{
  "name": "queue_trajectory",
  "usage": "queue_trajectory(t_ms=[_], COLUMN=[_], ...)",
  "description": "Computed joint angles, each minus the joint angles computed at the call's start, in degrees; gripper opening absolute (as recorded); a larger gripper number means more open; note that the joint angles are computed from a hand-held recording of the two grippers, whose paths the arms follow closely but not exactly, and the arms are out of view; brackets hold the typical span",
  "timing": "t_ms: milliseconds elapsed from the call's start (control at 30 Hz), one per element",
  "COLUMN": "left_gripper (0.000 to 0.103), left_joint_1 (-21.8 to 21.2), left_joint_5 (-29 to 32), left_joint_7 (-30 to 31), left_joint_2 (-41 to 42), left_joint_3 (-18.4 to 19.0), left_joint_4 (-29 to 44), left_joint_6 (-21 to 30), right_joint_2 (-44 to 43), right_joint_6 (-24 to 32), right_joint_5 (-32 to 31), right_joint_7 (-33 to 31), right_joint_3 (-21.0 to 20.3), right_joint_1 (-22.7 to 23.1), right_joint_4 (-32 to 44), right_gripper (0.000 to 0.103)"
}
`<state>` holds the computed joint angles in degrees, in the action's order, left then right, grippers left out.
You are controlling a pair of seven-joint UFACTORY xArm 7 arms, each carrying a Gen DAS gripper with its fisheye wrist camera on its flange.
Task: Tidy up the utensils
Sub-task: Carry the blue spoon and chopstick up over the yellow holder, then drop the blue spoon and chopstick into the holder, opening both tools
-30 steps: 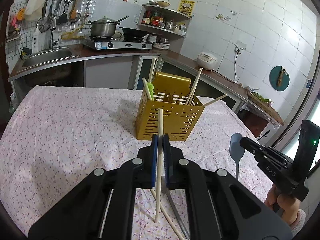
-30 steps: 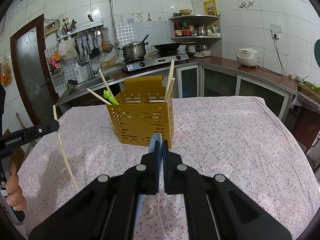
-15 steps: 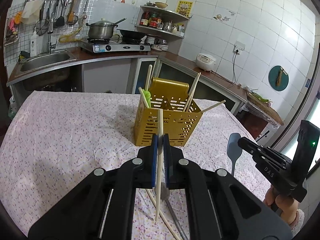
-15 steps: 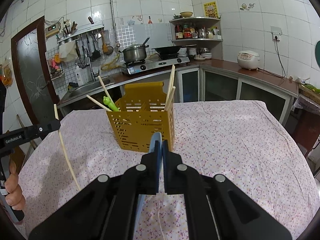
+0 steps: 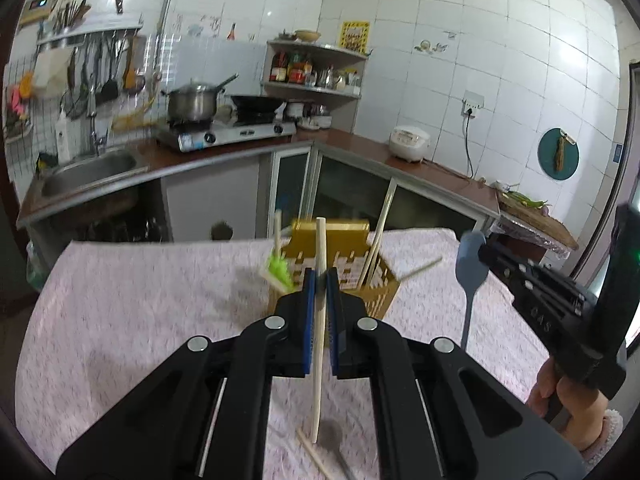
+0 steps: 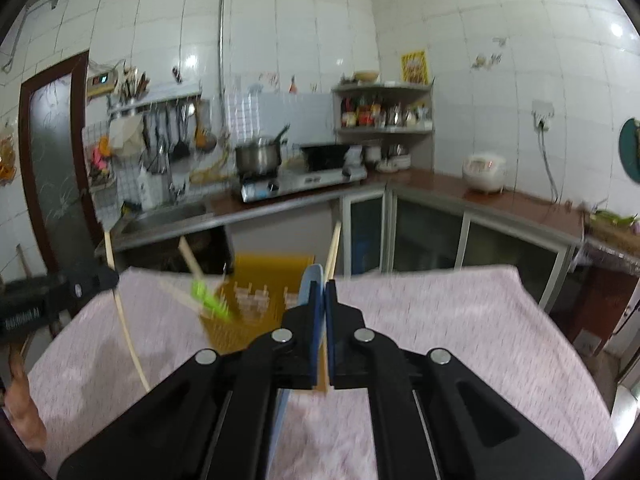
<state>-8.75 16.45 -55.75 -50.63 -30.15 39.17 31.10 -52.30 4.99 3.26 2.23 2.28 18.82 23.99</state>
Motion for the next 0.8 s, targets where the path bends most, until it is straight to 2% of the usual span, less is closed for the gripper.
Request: queue_trajectory(t_ms=[200,300,467,667,800], left_gripper=[0.004,0.004,0.004,0.004,0.004], left_joint_1=[7.9,12.8,19.4,24.4,25.4], left_joint_5=[5.5,8.7,12.3,13.4,13.0], left_joint_7=[-0.5,-1.7,-3.0,-4.8,-5.4], left_joint_2=[4.6,6.0,8.0,9.6,10.9], left_joint_3=[-3.3,-5.2,-7.0,-8.0,-8.7], left_joint_4=[6.0,8.7,12.8,14.2,12.8], left_joint_6=[-3.0,-5.5,-8.6,-13.3,-15.7], right_joint_2=[8.5,12.4,16.7,20.1,21.0], right_joint_6=[-7.5,-12.0,-16.0,-18.8,-20.8], right_joint_5=[-2.1,-3.2,-4.9,-3.8,-2.5], right_joint_7=[3.3,6.5,9.4,12.1,12.8], right_joint_3=[6.1,11.6,19.9,29.0,35.0], right_joint_1=[-7.6,-15.0,-25.6,-35.9,-41.7], right_joint_4=[7.3,10.4,14.2,17.5,18.0], right_gripper=[0.003,0.003,0.003,0.003,0.003])
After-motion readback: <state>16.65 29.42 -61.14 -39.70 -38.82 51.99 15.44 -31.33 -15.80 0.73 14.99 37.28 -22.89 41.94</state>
